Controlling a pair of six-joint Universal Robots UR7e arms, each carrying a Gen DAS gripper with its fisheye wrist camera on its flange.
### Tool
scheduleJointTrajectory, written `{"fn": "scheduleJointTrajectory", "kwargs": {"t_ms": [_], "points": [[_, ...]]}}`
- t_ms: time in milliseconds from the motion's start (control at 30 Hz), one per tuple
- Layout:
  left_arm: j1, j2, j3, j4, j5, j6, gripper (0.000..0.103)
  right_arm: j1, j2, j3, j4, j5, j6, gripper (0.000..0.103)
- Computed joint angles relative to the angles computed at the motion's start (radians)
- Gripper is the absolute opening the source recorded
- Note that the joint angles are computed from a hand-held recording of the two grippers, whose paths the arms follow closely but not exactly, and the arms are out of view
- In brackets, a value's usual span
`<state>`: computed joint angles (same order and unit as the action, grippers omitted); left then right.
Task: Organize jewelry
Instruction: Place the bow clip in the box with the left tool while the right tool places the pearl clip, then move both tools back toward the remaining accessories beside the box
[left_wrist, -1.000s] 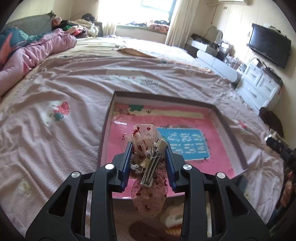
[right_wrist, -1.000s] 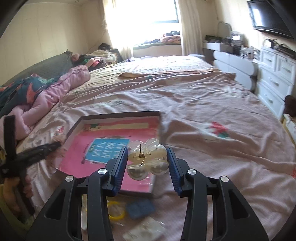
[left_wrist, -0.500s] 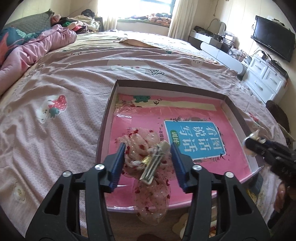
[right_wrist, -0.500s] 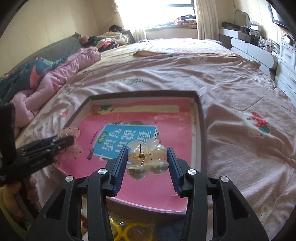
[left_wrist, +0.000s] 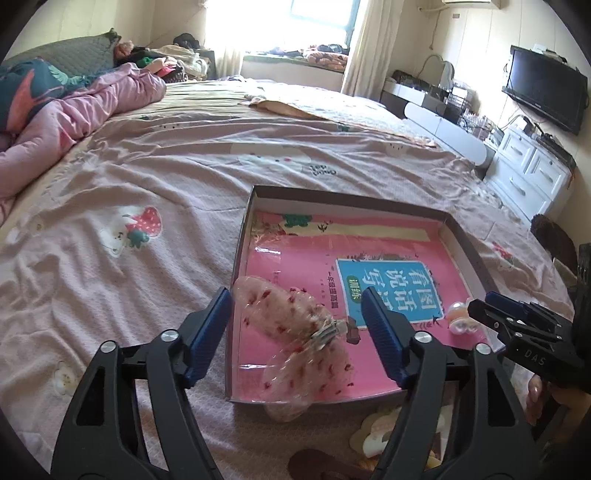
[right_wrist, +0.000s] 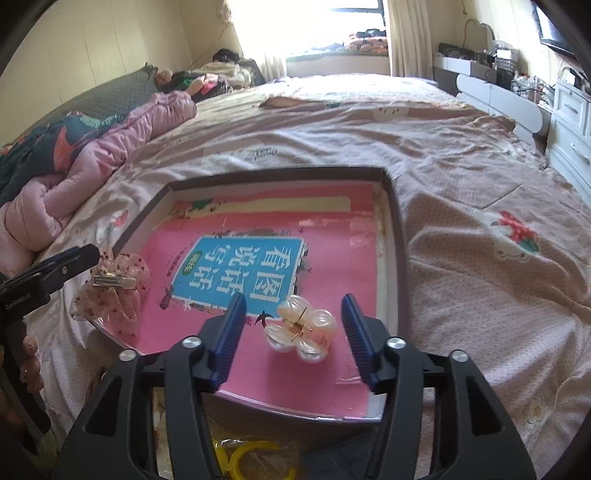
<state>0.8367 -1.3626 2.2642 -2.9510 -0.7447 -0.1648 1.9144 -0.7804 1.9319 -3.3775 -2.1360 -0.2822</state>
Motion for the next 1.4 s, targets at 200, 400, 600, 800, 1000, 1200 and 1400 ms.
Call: {"fn": "scheduleJointTrajectory", "kwargs": {"t_ms": [200, 400, 600, 800, 1000, 1200, 1400], "points": [[-0.036, -0.029, 0.024, -0.025, 0.021, -0.002, 0.072, 0.026, -0.028, 0.045, -0.112, -0.001, -0.045, 0.069], [-0.071, -0.068, 0.050, -0.022, 0.031, -0.019, 0.077, 0.061, -0.057, 0.086, -0.206, -0.007, -0.083, 0.081], [-0.121, -0.114, 0.089, -0.024, 0.061, -0.032, 0.083, 0.098, -0.087, 0.133, -0.311, -0.020, -0.122, 0.087], [-0.174, -0.152, 0.130, -0.038, 0.115, -0.036, 0.087, 0.125, -0.122, 0.182, -0.388, -0.021, -0.122, 0.089], [-0.217, -0.186, 0.162, -0.058, 0.154, -0.036, 0.090, 0.154, -0.146, 0.220, -0.452, -0.023, -0.150, 0.091], [-0.252, -0.230, 0.200, -0.020, 0.171, -0.083, 0.091, 0.181, -0.151, 0.257, -0.480, -0.041, -0.180, 0.092], [-0.280, -0.271, 0.240, 0.047, 0.184, -0.123, 0.091, 0.192, -0.155, 0.291, -0.461, -0.055, -0.169, 0.092]]}}
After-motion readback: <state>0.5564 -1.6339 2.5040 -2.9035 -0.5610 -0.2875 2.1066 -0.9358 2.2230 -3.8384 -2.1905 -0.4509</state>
